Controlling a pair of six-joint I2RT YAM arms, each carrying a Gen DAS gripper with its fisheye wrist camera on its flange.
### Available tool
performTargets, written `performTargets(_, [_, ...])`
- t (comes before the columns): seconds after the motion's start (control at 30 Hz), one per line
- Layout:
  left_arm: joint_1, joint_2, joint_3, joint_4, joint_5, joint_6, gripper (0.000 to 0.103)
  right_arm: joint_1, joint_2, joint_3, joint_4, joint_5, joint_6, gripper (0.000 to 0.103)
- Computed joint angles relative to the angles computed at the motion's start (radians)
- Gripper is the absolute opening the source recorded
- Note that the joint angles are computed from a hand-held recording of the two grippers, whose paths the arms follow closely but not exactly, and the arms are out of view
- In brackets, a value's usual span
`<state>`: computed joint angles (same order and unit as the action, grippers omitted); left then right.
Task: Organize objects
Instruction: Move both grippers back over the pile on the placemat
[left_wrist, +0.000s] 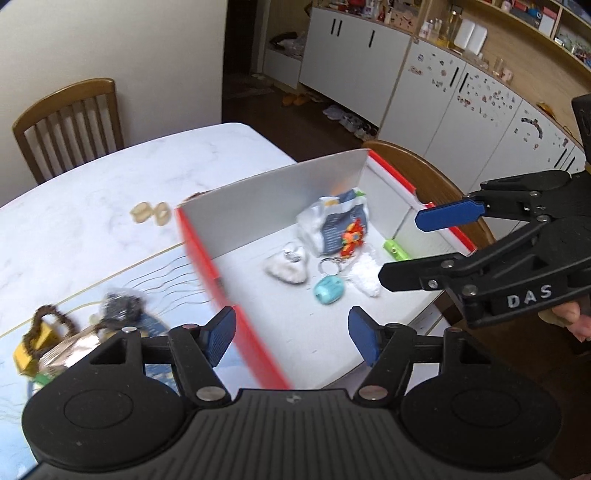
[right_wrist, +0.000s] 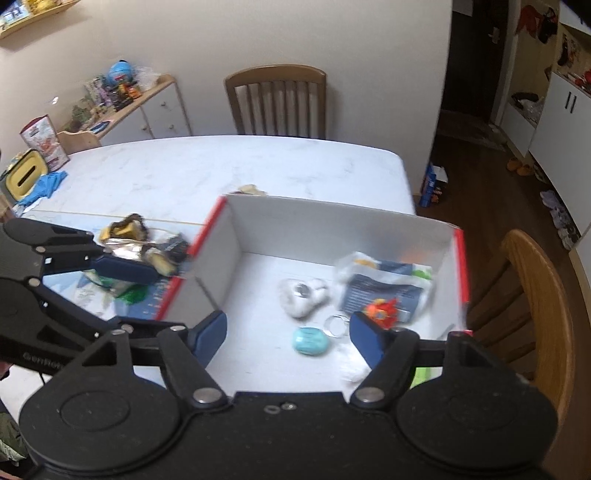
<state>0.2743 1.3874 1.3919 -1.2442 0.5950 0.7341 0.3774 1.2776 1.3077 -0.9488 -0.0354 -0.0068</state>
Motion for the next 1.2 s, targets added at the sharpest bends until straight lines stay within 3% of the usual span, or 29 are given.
performTargets(0.1, [0.089, 0.021, 0.017, -0.036, 0.026, 0.088, 0.067, 0.089, 0.001, 0.0, 0.016, 0.037, 0.066, 0.081])
performTargets(0.23, [0.208, 0.064, 0.055, -0.087, 0.068, 0.207, 0.077, 0.208, 0.017, 0.002, 0.046, 0.1, 0.147, 0.087])
performTargets(0.53, [0.413, 0.214, 0.182, -0.175, 0.119, 0.403, 0.084, 0.417, 0.102, 0.034, 0.103, 0.239, 0.304, 0.089])
performTargets(0.87, [0.541, 0.404, 0.296, -0.184, 0.137, 0.49, 0.092, 0.532, 0.238, 0.099, 0.137, 0.307, 0.421, 0.089])
performTargets(1.03, [0.564, 0.491, 0.331, -0.148, 0.116, 0.479, 0.092, 0.554, 0.295, 0.115, 0.165, 0.316, 0.442, 0.089])
performTargets(1.2, [0.581, 0.541, 0.311, -0.047, 0.119, 0.468, 0.092, 0.571, 0.367, 0.143, 0.181, 0.335, 0.48, 0.089])
